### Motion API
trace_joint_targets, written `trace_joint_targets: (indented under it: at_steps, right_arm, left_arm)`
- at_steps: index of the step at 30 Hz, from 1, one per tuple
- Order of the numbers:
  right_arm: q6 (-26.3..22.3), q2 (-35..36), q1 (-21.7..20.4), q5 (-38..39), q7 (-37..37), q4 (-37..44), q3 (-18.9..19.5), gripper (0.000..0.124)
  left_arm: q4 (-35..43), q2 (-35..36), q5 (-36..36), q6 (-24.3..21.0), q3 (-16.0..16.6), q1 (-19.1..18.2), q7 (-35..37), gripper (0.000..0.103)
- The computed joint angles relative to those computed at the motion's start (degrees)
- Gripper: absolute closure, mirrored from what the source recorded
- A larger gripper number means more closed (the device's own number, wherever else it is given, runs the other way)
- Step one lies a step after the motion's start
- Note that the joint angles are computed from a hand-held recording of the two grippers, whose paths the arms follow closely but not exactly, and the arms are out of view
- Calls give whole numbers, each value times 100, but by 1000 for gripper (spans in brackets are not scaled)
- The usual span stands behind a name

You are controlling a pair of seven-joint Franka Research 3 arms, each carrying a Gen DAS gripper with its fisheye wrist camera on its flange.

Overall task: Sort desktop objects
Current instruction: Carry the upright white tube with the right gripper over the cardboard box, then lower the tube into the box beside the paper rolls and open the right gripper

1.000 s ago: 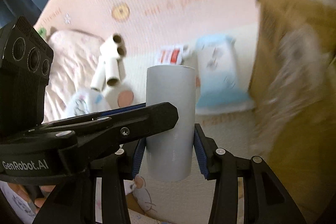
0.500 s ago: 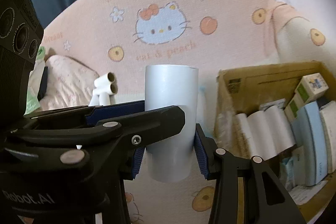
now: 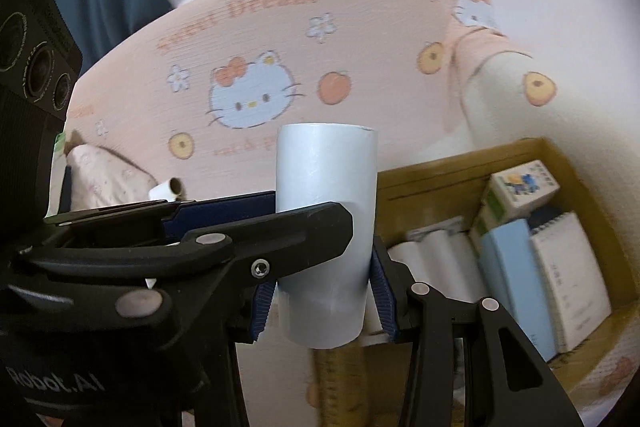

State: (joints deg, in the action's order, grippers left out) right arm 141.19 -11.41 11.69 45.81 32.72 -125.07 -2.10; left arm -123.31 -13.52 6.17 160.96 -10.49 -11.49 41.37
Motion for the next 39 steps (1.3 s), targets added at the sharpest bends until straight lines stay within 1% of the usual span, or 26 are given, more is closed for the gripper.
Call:
trace_joint_targets:
  at_steps: [2,4,6,10,11,15,17,19,22,24,26,28,32,34,38,39]
  right_arm:
    - [-76,97,-81,-137,104,107,-41,83]
    - [-158,236,-172,-351,225,250,-52,83]
    - [-295,398,-260,-506,288,425,-73,83]
    - [-1002,886,-456,-592,447,1021,-110,83]
    - [-1133,1018,-503,-642,482,1167,-97,83]
    - [-1384,1398,-623,-868,670,1551,6,83]
    - [-1439,1543,-665,-931,721,1694,48,83]
    - [-1446,1669,-677,-1099,775,1832,90,83]
    - [-1722,2008,-718,-1371,991,2249,116,83]
    - [-1992,2277,-745,-1613,1124,2610,130,83]
    - [-2483,2617,-797,-1829,1304,3079,134,83]
    - [-2721,2798,-838,-1918,1413,3330,159,83]
    - [-3026,3041,-869,-2173,1569,3686,170,83]
    - [-3121,3143,-864,-2330,1616,3805,167,83]
    - [-3037,3224,-799,-2700,1693,3872,141,83]
    - [-3017,3237,-794,-2740,1707,3890,144,83]
  left_arm:
    - [226,250,-225,-3,70,-111,201,60]
    - [365,431,-680,-16,197,-246,618,60]
    - [524,622,-1050,-39,229,-290,942,60]
    - [715,878,-953,-81,79,-123,826,61]
    - [792,972,-1000,-128,72,-106,893,61]
    - [996,1211,-1263,-286,43,-5,1085,61]
    - [1074,1309,-1493,-311,27,46,1302,61]
    - [1148,1411,-1871,-332,9,100,1606,61]
    - [1309,1615,-2461,-436,-34,214,1900,61]
    - [1495,1801,-2931,-629,-83,318,2104,61]
    - [1739,1984,-3175,-999,-108,417,1961,62]
    - [1873,2081,-3226,-1171,-144,481,1890,62]
    - [2084,2264,-3218,-1378,-221,543,1893,62]
    - [2109,2335,-3369,-1379,-275,590,1948,62]
    - [2178,2511,-4057,-1337,-415,740,2215,62]
    - [2157,2530,-4219,-1262,-442,764,2233,62]
